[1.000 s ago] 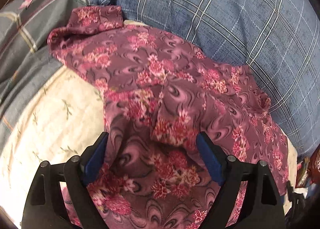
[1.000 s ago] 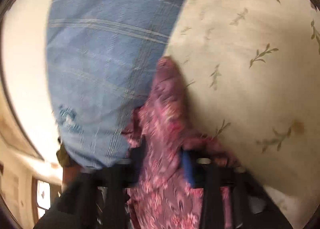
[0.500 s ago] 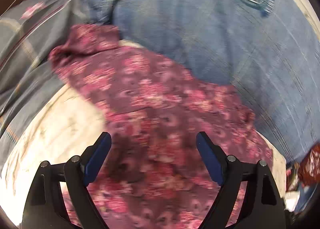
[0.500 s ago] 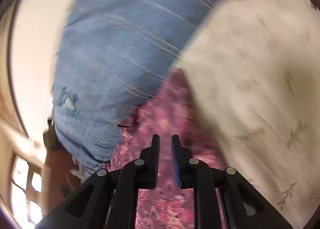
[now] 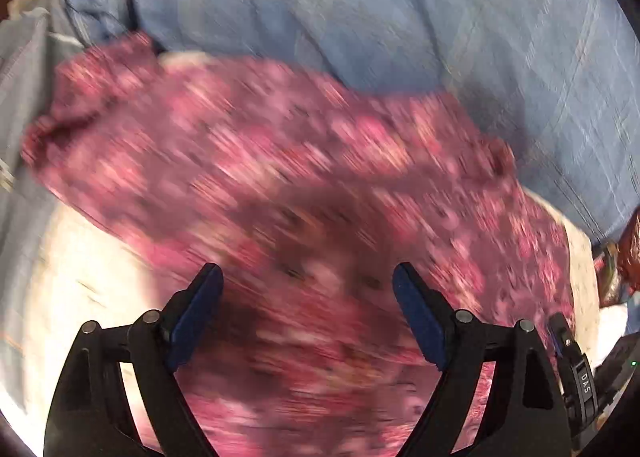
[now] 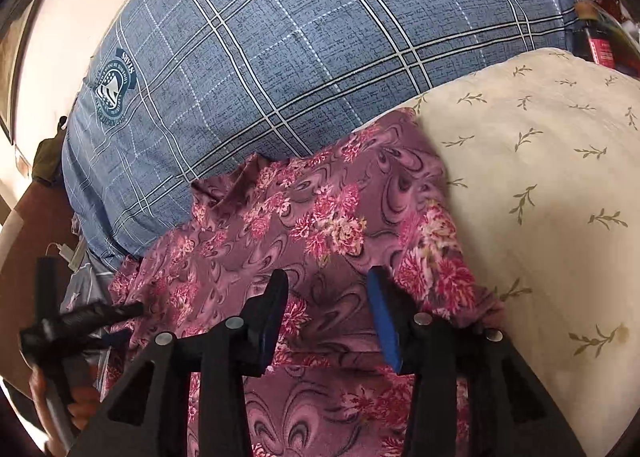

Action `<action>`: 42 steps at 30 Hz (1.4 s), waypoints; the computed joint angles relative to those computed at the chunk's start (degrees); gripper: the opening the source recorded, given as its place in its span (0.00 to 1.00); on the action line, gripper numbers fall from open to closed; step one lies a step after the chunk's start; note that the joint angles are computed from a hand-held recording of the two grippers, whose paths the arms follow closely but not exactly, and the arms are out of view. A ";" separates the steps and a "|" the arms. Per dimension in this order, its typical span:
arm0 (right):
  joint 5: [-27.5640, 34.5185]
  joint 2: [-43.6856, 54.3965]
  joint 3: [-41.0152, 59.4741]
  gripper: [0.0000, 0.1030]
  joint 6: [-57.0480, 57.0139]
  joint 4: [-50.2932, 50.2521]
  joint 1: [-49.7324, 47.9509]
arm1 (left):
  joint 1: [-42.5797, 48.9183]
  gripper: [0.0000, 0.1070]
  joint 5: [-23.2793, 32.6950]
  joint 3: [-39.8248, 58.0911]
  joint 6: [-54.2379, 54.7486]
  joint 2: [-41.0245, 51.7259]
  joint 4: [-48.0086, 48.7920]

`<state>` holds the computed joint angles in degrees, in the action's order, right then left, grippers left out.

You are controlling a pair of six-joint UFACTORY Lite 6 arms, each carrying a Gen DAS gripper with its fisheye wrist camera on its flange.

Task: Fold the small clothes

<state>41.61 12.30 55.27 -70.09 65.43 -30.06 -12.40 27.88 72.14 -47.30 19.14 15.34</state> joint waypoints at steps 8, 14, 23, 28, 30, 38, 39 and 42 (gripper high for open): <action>2.53 0.36 -0.70 0.48 -3.27 2.68 -1.43 | 19.88 0.82 17.41 23.13 17.36 11.85 12.53; 2.75 -0.16 -1.27 0.53 -4.28 3.16 -1.40 | 22.24 0.82 24.34 39.50 23.01 28.15 22.13; 4.00 0.27 -1.21 0.57 -5.41 3.91 -1.88 | 18.99 0.63 22.65 34.46 9.49 35.54 46.59; 4.25 0.26 -1.25 0.58 -5.81 4.15 -1.88 | 23.33 0.00 21.19 39.50 12.72 36.70 37.62; 4.55 0.39 -1.24 0.58 -6.08 4.43 -2.05 | 25.94 0.00 18.12 37.42 14.16 33.56 32.88; 4.65 0.36 -1.27 0.58 -6.14 4.49 -2.16 | 30.91 0.44 12.17 31.97 28.29 24.68 17.22; 4.65 0.36 -1.27 0.58 -6.14 4.49 -2.16 | 30.39 0.74 12.09 31.76 27.77 24.46 17.91; 4.66 0.38 -1.26 0.58 -6.19 4.60 -2.19 | 27.79 0.80 10.01 29.60 22.64 24.42 24.22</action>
<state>46.28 12.68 54.01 -76.28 70.03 -32.25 15.39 37.89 101.74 -24.66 43.56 39.55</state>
